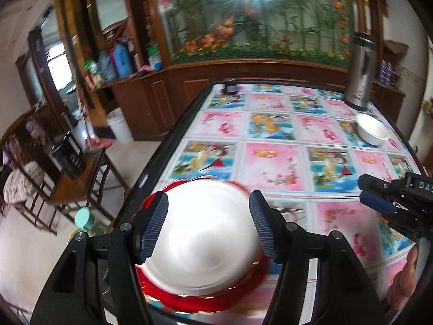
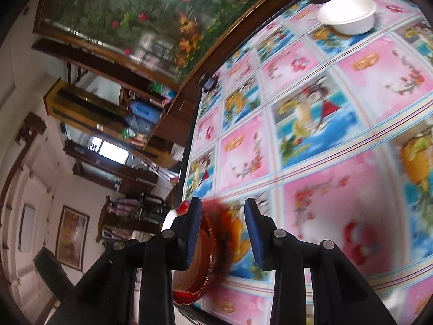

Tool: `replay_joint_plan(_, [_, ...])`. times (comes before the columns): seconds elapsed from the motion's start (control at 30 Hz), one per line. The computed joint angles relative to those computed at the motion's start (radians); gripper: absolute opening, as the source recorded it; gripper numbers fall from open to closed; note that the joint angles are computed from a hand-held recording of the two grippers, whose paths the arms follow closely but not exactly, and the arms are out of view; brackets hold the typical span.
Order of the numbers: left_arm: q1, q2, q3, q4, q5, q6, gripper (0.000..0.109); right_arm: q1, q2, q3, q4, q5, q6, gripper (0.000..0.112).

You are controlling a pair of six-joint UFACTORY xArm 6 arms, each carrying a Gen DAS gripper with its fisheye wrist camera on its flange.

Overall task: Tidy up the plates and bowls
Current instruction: 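Move both grippers toward the small white plate beside the silver kettle, then close both grippers on the rim of the small white plate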

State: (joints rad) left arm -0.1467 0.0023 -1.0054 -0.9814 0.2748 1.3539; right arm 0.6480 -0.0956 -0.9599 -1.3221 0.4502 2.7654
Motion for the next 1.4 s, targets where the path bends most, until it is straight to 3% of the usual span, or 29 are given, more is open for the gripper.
replay_joint_plan(0.2, [-0.131,-0.078,0.069,0.018,-0.058,-0.004,0.061,-0.002,-0.205,0.191,-0.015,0.078,0.052,0.036])
replay_joint_plan(0.47, [-0.288,-0.078,0.083,0.235,-0.074,-0.218,0.061,-0.002,-0.563,0.431,0.125,0.275,-0.089,0.038])
replay_joint_plan(0.63, [-0.343,-0.009,0.013,0.394,0.024,-0.411,0.061,-0.040,-0.758,0.532,0.223,0.373,-0.217,0.039])
replay_joint_plan(0.77, [-0.378,0.080,-0.086,0.487,0.103,-0.551,0.061,-0.107,-0.843,0.584,0.282,0.377,-0.302,0.039])
replay_joint_plan(0.87, [-0.402,0.156,-0.174,0.566,0.145,-0.660,0.061,-0.215,-0.854,0.606,0.324,0.308,-0.380,0.042])
replay_joint_plan(1.1, [-0.443,0.369,-0.455,0.694,0.245,-0.849,0.061,-0.607,-0.731,0.645,0.370,-0.098,-0.487,0.043])
replay_joint_plan(1.3, [-0.468,0.592,-0.783,0.798,0.409,-1.017,0.061,-0.761,-0.539,0.588,0.491,-0.253,-0.619,0.043])
replay_joint_plan(1.4, [-0.478,0.704,-0.949,0.810,0.521,-1.069,0.061,-0.789,-0.483,0.569,0.565,-0.276,-0.717,0.043])
